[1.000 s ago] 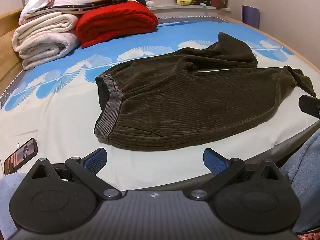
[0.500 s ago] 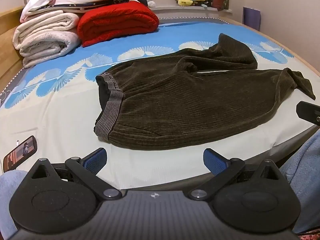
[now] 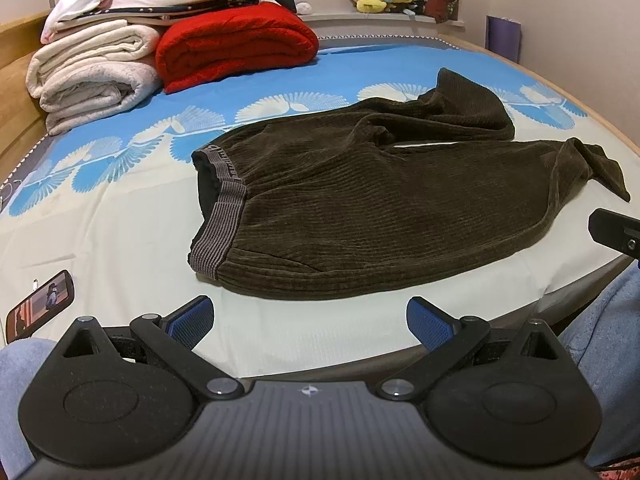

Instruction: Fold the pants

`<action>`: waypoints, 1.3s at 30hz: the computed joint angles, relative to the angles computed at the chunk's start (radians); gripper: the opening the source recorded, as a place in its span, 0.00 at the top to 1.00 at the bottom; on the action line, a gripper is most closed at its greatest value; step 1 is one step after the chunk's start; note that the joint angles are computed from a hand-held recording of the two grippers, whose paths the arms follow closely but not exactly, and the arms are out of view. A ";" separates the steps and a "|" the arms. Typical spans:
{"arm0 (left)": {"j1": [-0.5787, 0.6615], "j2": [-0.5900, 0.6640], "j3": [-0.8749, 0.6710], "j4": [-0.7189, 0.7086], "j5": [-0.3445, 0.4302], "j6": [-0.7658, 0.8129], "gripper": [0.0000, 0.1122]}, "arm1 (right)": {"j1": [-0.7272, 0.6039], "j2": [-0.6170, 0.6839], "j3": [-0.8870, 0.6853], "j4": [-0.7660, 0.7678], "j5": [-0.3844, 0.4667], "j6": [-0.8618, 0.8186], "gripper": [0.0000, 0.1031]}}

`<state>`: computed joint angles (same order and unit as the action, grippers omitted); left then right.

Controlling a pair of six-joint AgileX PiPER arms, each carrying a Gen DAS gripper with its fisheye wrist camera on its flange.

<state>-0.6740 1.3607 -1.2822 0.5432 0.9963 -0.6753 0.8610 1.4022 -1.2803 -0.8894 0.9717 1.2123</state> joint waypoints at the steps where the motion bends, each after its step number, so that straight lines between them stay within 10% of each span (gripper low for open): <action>1: 0.000 0.001 0.000 -0.001 0.001 0.000 0.09 | 0.003 0.001 0.000 -0.003 0.002 0.003 0.01; 39: -0.004 0.003 0.003 -0.001 -0.003 -0.002 0.09 | -0.005 0.009 -0.005 0.024 0.001 -0.012 0.01</action>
<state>-0.6775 1.3641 -1.2788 0.5425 0.9932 -0.6774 0.8556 1.4117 -1.2852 -0.8657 0.9723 1.2001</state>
